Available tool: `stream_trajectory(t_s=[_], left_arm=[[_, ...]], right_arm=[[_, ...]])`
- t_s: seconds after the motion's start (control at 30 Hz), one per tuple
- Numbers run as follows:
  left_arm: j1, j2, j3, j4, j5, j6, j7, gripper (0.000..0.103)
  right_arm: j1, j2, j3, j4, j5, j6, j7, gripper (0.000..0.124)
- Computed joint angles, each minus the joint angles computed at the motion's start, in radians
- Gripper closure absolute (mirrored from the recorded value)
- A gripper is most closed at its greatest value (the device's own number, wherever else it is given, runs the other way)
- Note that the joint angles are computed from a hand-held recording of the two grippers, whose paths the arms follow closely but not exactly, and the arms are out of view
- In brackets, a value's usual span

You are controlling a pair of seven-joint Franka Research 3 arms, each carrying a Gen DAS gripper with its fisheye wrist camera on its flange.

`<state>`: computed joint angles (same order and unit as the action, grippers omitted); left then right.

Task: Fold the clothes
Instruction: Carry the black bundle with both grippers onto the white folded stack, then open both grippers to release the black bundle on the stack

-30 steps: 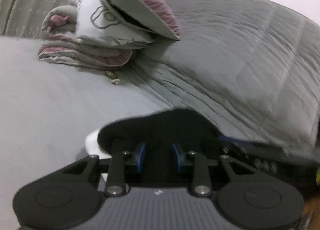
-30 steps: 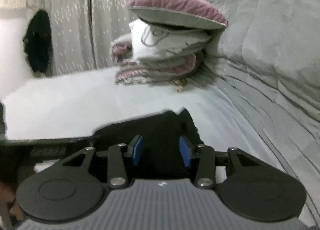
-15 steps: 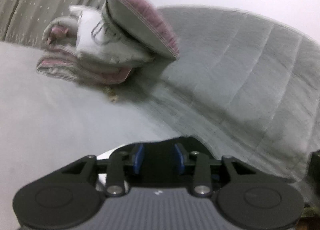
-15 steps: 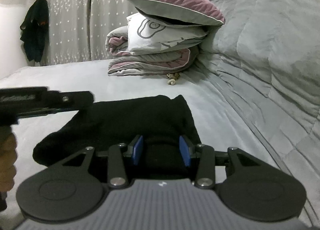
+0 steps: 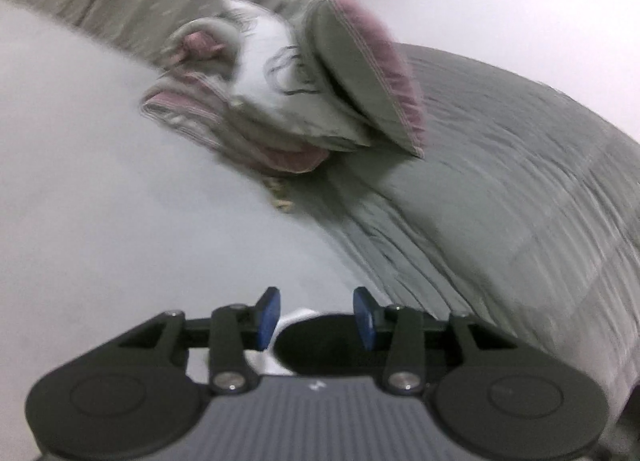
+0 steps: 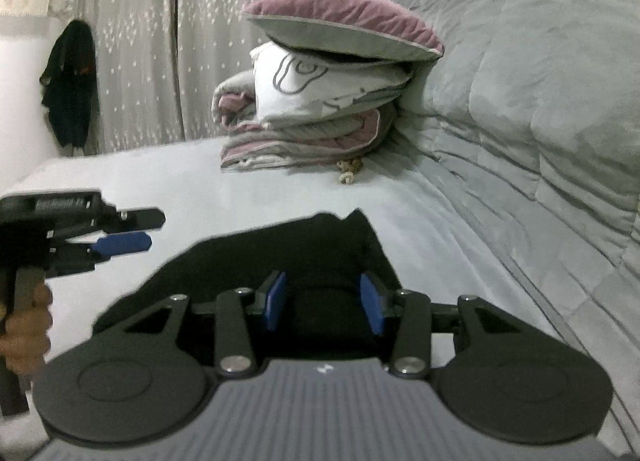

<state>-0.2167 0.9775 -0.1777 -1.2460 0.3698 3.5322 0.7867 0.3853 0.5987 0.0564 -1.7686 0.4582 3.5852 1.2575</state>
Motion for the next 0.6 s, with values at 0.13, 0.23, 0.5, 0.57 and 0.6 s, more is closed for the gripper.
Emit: stream_trajectory(t_s=[0.13, 0.23, 0.5, 0.57, 0.6], left_arm=[[0.012, -0.01, -0.034, -0.042, 0.111, 0.032, 0.033, 0.061], [-0.094, -0.056, 0.095, -0.117, 0.035, 0.042, 0.11, 0.061], [-0.095, -0.228, 0.08, -0.341, -0.029, 0.014, 0.221, 0.052], [-0.056, -0.278, 0.033, -0.381, -0.007, -0.069, 0.213, 0.052], [-0.032, -0.302, 0.004, -0.394, 0.004, -0.125, 0.208, 0.052]], right_arm=[[0.042, -0.01, -0.04, -0.003, 0.058, 0.007, -0.03, 0.079], [0.109, -0.016, -0.109, 0.003, 0.156, -0.04, -0.089, 0.079], [0.335, -0.082, -0.308, -0.039, 0.473, -0.095, -0.265, 0.078], [0.419, -0.104, -0.379, -0.045, 0.587, -0.125, -0.324, 0.075], [0.46, -0.111, -0.415, -0.045, 0.636, -0.138, -0.348, 0.074]])
